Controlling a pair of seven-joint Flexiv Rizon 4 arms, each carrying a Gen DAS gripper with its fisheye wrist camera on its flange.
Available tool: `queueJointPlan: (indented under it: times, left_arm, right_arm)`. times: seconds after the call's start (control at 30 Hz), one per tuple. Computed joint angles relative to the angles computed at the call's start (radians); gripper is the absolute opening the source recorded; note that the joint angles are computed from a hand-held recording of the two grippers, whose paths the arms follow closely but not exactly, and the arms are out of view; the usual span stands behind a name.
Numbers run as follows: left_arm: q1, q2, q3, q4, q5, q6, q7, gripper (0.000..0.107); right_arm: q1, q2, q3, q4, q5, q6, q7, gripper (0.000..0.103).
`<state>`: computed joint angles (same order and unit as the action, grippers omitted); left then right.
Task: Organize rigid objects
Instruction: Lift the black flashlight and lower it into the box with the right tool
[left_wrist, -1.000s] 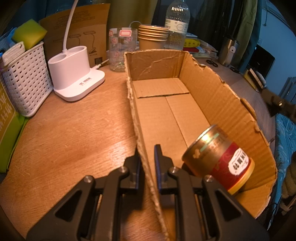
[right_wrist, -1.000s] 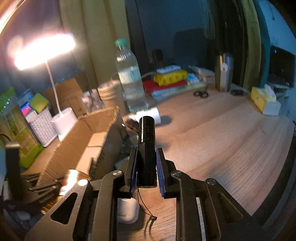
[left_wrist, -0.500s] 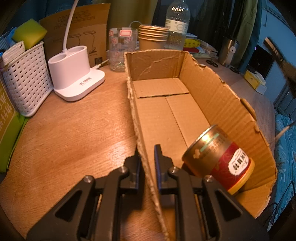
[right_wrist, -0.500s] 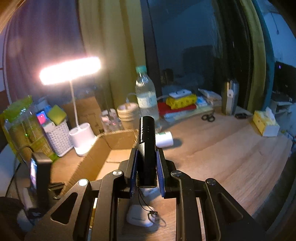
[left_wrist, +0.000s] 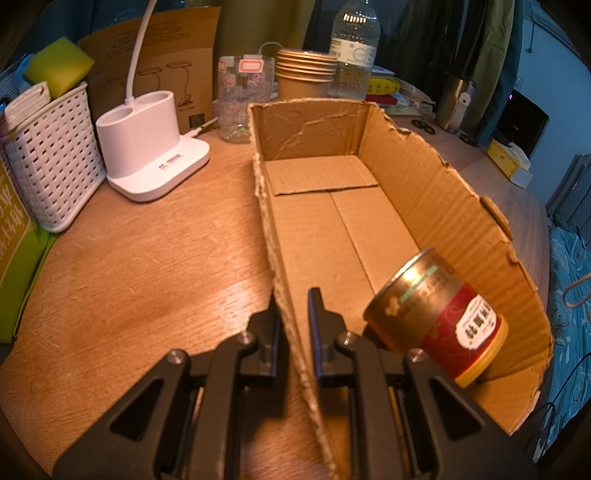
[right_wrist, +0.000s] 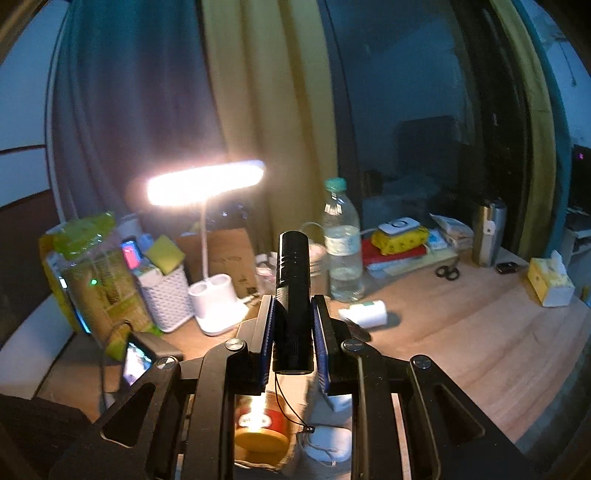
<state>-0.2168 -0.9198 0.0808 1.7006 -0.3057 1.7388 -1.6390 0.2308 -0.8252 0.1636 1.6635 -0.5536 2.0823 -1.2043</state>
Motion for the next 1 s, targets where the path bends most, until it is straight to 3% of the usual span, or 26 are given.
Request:
queueJointPlan:
  times: [0.57, 0.77, 1.0]
  left_arm:
    - [0.003, 0.0, -0.002, 0.0, 0.004, 0.0, -0.002, 0.013]
    - [0.003, 0.0, -0.002, 0.0, 0.004, 0.0, -0.002, 0.013]
    - [0.003, 0.0, -0.002, 0.0, 0.004, 0.0, -0.002, 0.013]
  right_arm:
    - [-0.063, -0.027, 0.081, -0.02, -0.194, -0.01, 0.101, 0.021]
    - [0.022, -0.052, 0.005, -0.048, -0.106, -0.07, 0.062, 0.021]
    - [-0.005, -0.123, 0.071, -0.108, -0.085, -0.202, 0.009, 0.021]
